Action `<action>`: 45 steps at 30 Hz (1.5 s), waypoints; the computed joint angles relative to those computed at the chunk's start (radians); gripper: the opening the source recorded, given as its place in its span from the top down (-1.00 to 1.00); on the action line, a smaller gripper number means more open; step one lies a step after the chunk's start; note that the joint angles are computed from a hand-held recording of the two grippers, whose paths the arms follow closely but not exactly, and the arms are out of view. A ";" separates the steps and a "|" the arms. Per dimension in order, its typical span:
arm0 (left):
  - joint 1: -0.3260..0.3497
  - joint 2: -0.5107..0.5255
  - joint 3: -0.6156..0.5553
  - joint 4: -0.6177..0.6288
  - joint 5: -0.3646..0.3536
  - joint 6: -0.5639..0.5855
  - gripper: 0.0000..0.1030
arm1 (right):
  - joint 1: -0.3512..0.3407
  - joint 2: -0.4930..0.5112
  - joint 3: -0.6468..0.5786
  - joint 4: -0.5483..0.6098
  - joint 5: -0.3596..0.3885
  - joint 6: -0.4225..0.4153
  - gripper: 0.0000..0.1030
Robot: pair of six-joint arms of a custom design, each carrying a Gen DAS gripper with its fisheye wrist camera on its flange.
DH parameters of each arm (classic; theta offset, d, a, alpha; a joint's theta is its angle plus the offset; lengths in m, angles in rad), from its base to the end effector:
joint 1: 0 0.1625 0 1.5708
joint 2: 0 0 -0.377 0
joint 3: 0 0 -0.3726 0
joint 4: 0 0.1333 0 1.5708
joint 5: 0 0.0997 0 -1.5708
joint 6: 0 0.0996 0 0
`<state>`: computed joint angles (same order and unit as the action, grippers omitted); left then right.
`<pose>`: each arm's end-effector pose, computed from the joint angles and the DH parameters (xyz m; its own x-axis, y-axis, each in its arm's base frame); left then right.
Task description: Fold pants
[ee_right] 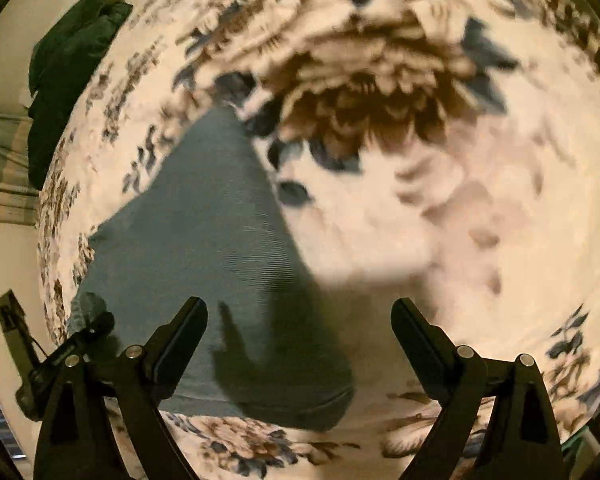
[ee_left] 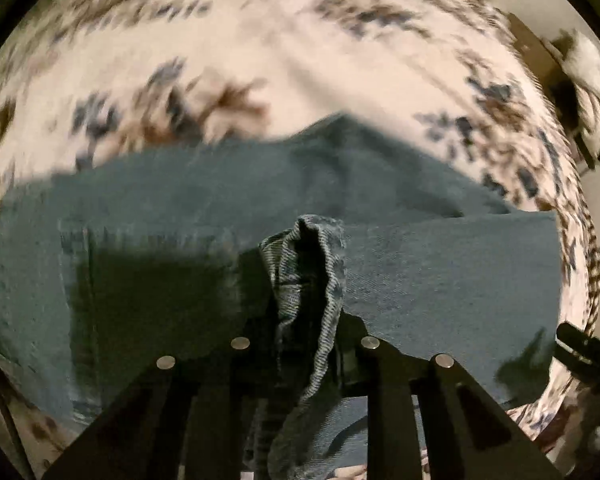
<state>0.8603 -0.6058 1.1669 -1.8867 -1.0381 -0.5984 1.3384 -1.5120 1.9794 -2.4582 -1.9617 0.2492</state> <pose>-0.3180 -0.6515 0.0715 -0.8295 0.1272 -0.5438 0.2002 0.9767 -0.0770 -0.0185 -0.4923 0.3275 -0.7854 0.5720 0.2366 0.4169 0.7713 -0.4810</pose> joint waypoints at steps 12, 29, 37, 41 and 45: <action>0.025 0.031 -0.080 -0.115 -0.042 0.083 0.66 | -0.024 0.042 -0.050 0.205 -0.040 -0.034 -0.80; 0.043 -0.532 0.596 -0.449 0.100 -0.526 -0.95 | 0.229 0.252 -0.217 0.187 -0.123 -0.018 -0.81; 0.183 -0.562 0.735 -0.774 0.106 -0.634 -0.31 | 0.246 0.445 -0.323 0.204 -0.066 0.005 -0.81; 0.163 -0.546 0.704 -0.758 0.173 -0.567 0.27 | 0.258 0.486 -0.335 0.189 -0.097 0.005 -0.83; 0.162 -0.542 0.720 -0.790 0.163 -0.533 -0.02 | 0.262 0.506 -0.350 0.198 -0.115 -0.006 -0.83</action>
<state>1.0223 -1.1477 1.8871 -2.6766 -0.8749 -1.1309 1.6006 -1.0064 1.6289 -2.2606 -2.0764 0.2434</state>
